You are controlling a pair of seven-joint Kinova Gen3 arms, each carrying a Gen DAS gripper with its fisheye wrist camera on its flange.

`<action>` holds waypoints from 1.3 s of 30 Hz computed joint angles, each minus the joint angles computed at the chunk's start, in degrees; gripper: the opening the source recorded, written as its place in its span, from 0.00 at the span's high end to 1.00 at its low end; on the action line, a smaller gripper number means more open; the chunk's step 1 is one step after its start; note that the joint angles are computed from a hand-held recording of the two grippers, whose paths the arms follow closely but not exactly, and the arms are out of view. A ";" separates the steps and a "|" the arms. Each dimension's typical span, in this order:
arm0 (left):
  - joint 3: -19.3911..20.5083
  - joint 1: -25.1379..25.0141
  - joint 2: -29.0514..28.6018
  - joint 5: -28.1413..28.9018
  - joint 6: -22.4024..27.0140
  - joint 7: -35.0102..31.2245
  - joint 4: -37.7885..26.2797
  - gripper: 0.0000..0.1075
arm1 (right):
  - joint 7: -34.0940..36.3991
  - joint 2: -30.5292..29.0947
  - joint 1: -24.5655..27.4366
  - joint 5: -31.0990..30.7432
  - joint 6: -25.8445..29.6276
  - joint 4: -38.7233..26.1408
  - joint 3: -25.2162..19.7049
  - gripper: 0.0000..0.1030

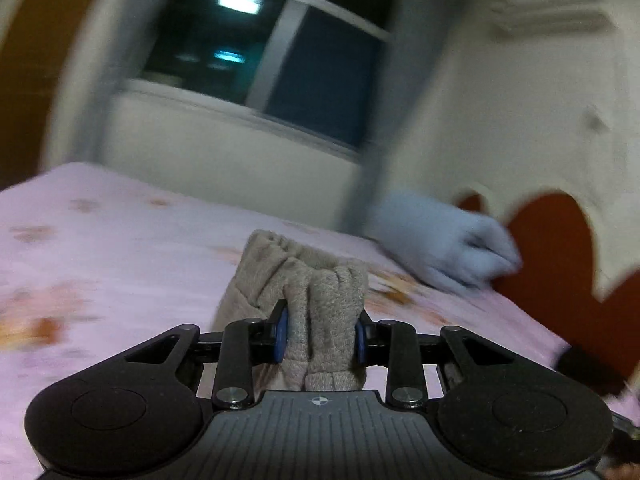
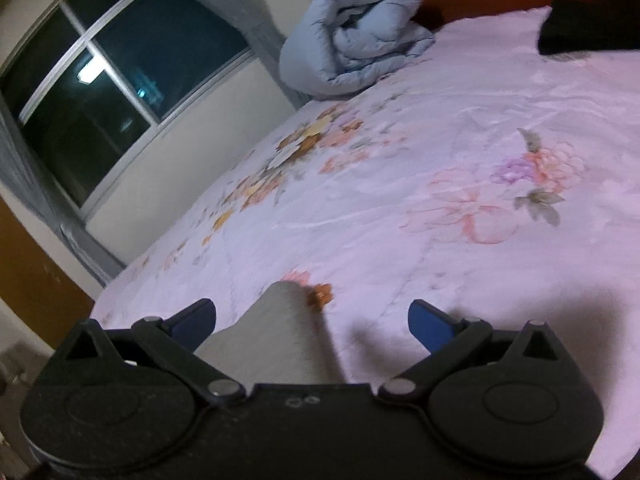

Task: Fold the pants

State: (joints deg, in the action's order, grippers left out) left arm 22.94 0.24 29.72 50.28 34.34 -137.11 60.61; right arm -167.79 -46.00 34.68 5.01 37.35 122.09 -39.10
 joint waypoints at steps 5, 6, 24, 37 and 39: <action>3.03 11.28 3.41 -11.05 2.64 -0.08 -3.43 0.73 | 0.58 -3.37 -4.09 -0.97 0.46 3.99 5.92 0.05; 3.97 13.20 3.09 -13.38 1.31 -1.06 -1.63 0.73 | 0.67 -4.12 -4.74 -1.18 0.47 4.86 7.27 0.06; -29.22 53.16 -3.25 -41.18 -15.68 5.20 13.70 0.62 | 3.88 -12.37 -6.87 -4.15 4.54 10.51 17.17 0.06; -15.27 25.54 -17.40 -28.46 -9.65 16.43 21.93 0.04 | 10.33 -8.56 -10.85 -2.80 0.63 5.78 13.39 0.05; -18.22 23.45 -16.77 -26.41 -5.02 20.92 19.94 0.04 | 14.37 -3.49 -12.87 -2.61 -4.00 4.30 11.07 0.06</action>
State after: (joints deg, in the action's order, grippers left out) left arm 4.72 23.69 12.95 23.87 29.32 -116.19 80.56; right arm -153.42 -49.49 21.80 2.39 33.35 126.39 -28.03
